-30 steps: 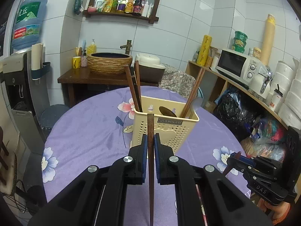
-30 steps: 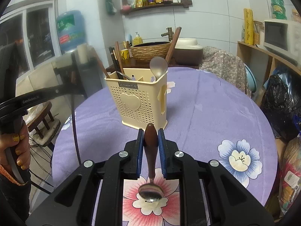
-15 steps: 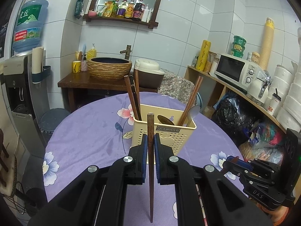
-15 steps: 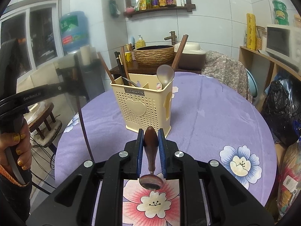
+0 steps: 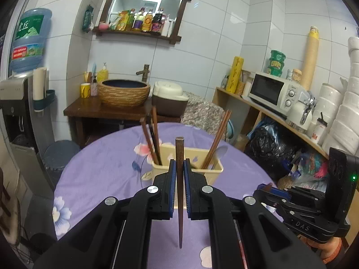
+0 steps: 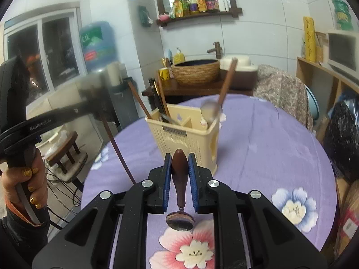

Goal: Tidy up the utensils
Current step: 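Lift the chopstick and spoon upright over the cream holder, then lower both into the holder and open both tools to release them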

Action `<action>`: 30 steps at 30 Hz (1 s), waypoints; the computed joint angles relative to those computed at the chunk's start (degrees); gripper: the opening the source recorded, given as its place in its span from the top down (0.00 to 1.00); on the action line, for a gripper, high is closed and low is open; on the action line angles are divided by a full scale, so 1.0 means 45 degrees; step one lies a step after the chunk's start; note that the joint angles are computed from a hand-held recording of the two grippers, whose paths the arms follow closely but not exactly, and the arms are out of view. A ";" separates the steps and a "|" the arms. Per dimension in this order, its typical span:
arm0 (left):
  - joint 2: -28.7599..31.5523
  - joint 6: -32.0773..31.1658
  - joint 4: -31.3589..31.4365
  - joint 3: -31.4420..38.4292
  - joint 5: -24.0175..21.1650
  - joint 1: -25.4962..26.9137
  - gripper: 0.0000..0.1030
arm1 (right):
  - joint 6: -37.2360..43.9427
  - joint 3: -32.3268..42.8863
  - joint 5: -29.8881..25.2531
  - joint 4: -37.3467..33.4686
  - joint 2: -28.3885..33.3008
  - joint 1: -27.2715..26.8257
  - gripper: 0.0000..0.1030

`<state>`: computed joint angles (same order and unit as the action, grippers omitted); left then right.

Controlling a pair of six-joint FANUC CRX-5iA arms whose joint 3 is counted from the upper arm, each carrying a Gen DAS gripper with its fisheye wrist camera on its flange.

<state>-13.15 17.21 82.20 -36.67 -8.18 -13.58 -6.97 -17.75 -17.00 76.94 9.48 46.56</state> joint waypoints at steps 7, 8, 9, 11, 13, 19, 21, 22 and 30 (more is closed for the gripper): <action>0.0249 0.1282 -0.1737 0.1953 -0.0817 0.0671 0.92 | 0.3601 0.2725 -0.0728 -0.2538 0.0620 0.0324 0.84; 0.0303 0.1341 -0.1786 0.2146 -0.0731 0.0664 0.92 | 0.4005 0.3282 -0.0954 -0.2727 0.0818 0.0350 0.84; 0.0479 0.1881 -0.2254 0.2631 -0.0860 0.0811 0.92 | 0.4405 0.3715 -0.1102 -0.2987 0.0976 0.0372 0.84; 0.0683 0.2473 -0.2791 0.3107 -0.0731 0.0869 0.92 | 0.4778 0.4558 -0.1336 -0.2992 0.1364 0.0321 0.84; 0.0953 0.2939 -0.3217 0.3522 -0.0007 0.0725 0.92 | 0.5061 0.5296 -0.1630 -0.2944 0.1764 0.0287 0.84; 0.2051 0.6807 -0.7023 0.4934 0.0183 0.1292 0.92 | 0.6004 0.6832 -0.2154 -0.3442 0.2953 0.0160 0.84; 0.2418 0.8171 -0.8439 0.5272 0.0101 0.1429 0.92 | 0.6005 0.7016 -0.2256 -0.3416 0.3290 0.0088 0.84; 0.2529 0.8389 -0.8667 0.5357 0.0033 0.1461 0.92 | 0.5917 0.6989 -0.2181 -0.3341 0.3430 0.0010 0.84; 0.3304 0.9591 -1.0003 0.5427 -0.0733 0.1684 0.92 | 0.5833 0.6372 -0.1912 -0.3400 0.3887 -0.0170 0.84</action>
